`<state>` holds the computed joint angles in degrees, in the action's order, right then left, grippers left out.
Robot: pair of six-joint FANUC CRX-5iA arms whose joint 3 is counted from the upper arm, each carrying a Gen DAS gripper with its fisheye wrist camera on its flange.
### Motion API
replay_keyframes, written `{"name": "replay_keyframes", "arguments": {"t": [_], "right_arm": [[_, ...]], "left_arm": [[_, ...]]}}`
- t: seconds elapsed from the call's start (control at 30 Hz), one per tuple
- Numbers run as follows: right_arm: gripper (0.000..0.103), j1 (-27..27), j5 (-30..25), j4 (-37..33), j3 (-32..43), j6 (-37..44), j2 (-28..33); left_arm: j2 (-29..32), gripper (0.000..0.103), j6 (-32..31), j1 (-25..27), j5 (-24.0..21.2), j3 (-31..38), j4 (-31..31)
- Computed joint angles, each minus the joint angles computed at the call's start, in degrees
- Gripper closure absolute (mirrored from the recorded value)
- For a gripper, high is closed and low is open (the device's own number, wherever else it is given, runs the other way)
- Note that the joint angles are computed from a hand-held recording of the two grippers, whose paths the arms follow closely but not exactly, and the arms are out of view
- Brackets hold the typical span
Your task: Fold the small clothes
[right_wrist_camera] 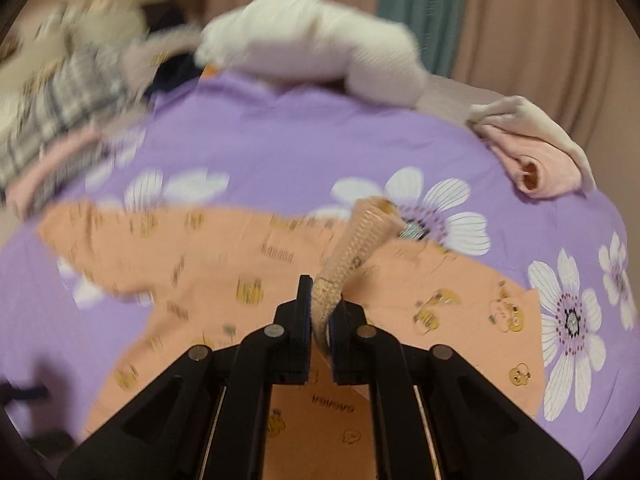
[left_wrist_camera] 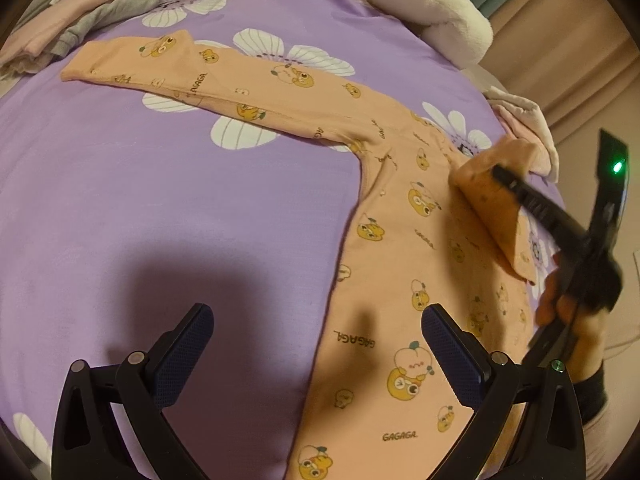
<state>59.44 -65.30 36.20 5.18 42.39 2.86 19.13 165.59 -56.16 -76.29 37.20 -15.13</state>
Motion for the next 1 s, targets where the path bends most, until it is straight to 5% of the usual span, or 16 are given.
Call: {"name": "replay_keyframes", "arguments": {"t": [0.23, 0.4, 0.57, 0.67, 0.87, 1.0], "right_arm": [[0.09, 3.5, -3.22, 1.27, -1.49, 15.22, 2.14], [0.042, 6.03, -2.17, 4.25, -6.16, 21.04, -0.37], [0.037, 8.17, -0.53, 3.95, -12.53, 21.49, -7.04], [0.037, 7.45, -0.86, -2.18, -13.99, 17.56, -11.68], [0.037, 0.19, 6.3, -13.96, -19.52, 0.03, -23.88], [0.037, -0.91, 9.42, -13.35, -24.14, -8.13, -28.85]], "left_arm": [[-0.77, 0.0, 1.59, 0.41, 0.02, -0.84, -0.78], [-1.17, 0.0, 2.09, 0.63, 0.54, 0.02, -2.9], [-0.59, 0.0, -0.52, 1.59, 5.29, 1.05, -2.87], [2.24, 0.0, -5.05, 3.1, 7.91, 3.84, 0.16], [11.82, 0.0, -14.66, 4.95, 4.13, 16.65, 5.31], [12.83, 0.004, -14.59, 7.22, 9.07, 14.7, 12.05]]}}
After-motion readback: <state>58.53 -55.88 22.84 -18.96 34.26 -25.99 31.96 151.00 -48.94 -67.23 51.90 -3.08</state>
